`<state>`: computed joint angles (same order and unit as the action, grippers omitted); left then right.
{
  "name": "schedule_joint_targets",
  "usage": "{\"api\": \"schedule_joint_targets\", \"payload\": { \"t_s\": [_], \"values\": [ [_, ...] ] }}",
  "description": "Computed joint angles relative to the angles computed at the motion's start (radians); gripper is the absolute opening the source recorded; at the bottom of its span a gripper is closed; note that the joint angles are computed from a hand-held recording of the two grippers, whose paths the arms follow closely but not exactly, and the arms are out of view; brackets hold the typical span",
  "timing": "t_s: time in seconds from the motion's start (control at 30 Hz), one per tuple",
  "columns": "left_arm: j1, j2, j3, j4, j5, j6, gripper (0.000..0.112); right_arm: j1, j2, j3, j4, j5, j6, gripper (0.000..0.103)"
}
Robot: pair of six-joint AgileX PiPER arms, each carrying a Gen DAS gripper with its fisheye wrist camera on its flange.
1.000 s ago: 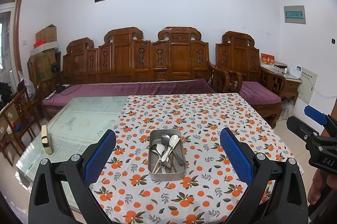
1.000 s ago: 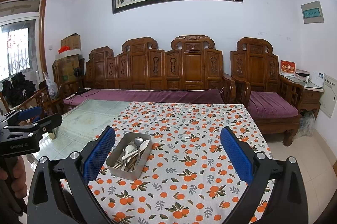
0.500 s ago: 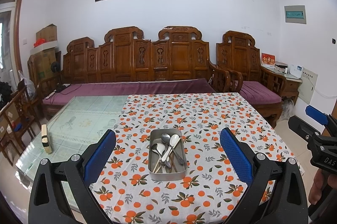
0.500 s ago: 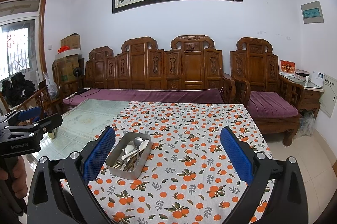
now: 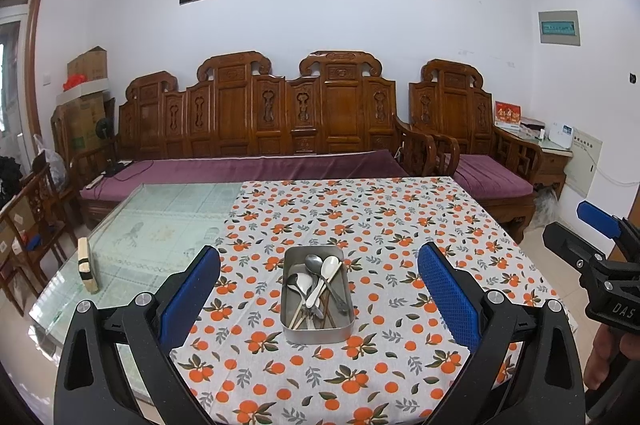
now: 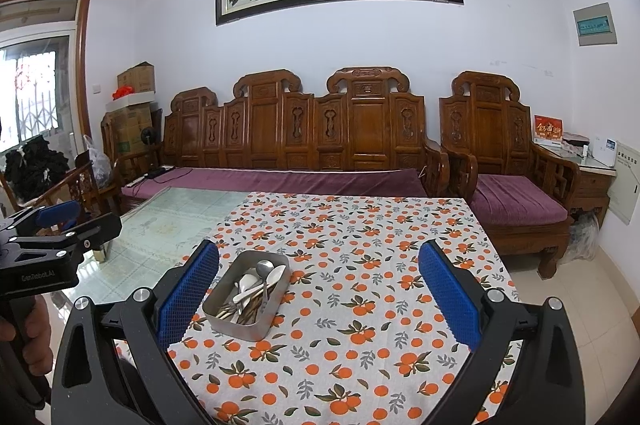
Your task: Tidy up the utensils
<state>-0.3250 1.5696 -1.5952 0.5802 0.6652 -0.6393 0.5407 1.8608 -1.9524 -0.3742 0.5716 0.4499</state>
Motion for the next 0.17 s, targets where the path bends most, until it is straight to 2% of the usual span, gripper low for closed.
{"api": "schedule_joint_targets", "payload": {
  "t_s": [0.17],
  "values": [
    [0.004,-0.001,-0.001,-0.004,-0.004,0.010,0.095,0.001,0.000,0.001,-0.001,-0.001,0.001,0.100]
  ]
}}
